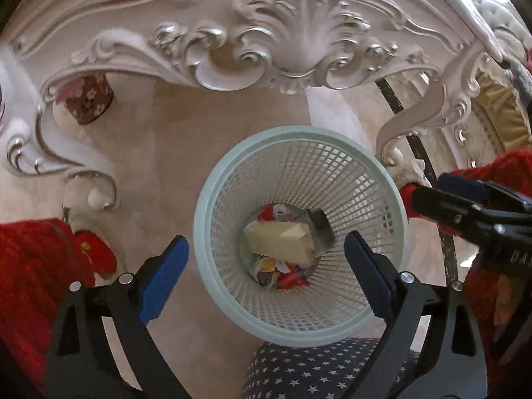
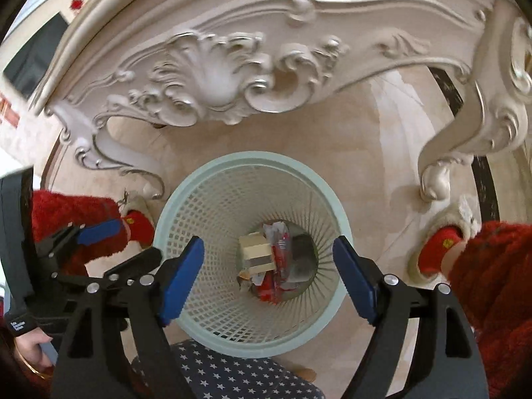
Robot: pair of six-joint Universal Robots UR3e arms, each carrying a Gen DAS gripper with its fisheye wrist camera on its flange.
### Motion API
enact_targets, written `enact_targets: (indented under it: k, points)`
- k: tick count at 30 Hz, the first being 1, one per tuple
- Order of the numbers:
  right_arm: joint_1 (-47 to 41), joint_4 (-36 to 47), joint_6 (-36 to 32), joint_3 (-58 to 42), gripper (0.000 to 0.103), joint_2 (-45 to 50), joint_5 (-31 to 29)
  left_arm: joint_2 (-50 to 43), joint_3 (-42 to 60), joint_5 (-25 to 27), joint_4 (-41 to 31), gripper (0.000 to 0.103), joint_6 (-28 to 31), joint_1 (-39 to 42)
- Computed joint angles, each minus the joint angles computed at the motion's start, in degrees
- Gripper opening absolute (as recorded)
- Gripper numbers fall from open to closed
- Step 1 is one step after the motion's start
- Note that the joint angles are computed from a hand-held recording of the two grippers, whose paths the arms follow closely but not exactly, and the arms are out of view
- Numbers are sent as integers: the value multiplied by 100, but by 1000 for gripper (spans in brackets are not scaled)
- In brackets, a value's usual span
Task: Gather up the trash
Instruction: 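Carry both boxes over the wastebasket and open both tools to drop them, then grasp the red box with left tool while right tool grasps pink SIXIN box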
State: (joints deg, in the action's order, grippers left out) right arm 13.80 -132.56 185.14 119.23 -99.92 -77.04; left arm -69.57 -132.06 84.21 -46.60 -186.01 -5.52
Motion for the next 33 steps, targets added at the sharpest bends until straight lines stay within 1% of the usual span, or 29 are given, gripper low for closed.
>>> enact_targets:
  k: [3,8,12,15,17,19,20,21,22,23,24,26,27,28,29,30,31,33]
  points:
    - [-103,-10,66,61,76,-34,63,132,-98,-167,-65,92,6,184]
    - [55,-98,123,-1,76,67,-53,196,-129,-180,-39,92,-46,183]
    - [108,-233,137,80,76,-150,-134,493,-174,-313,-212,92,28,282]
    - [12,-416,73,251,76,-771,-24,1114,-58,-533,-720,92,133,483]
    - [-174,-450,-81,225,76,-1222,203,1644,290,-749,-1351,92,289,729]
    - [-466,-405,-352,-105,76,-1471,528,1756,896,-817,-1823,92,382,891]
    - [-569,-364,-458,-311,76,-1447,639,1722,1197,-826,-1928,92,396,966]
    - [-744,-319,-632,-670,80,-1349,825,1652,1492,-828,-1957,92,386,1051]
    - [-835,-348,-719,-948,84,-1218,924,1482,1878,-816,-1938,92,353,1169]
    - [-910,-397,-806,-1266,85,-1021,995,1238,2278,-837,-1896,92,323,1314]
    - [-960,-418,-958,-1818,85,-633,1023,989,2590,-823,-1808,92,278,1407]
    - [-944,-398,-1125,-2591,86,-40,982,134,3447,-354,-1449,92,-33,1313]
    - [-932,-354,-1233,-3169,86,412,936,-438,4023,-87,-1294,92,-255,1282]
    - [-924,-249,-1323,-3650,86,770,909,-816,4423,-30,-1256,92,-402,1329]
    - [-887,6,-1414,-4250,86,1177,863,-1305,5006,3,-1343,92,-599,1374]
    - [-874,80,-1479,-4849,86,1672,862,-1723,5606,66,-1613,92,-761,1386]
    - [-872,368,-1556,-5449,86,2068,884,-2314,6206,89,-1515,92,-1011,1440]
    - [-854,755,-1706,-6649,86,2937,908,-3198,7406,313,-1863,92,-1313,1388]
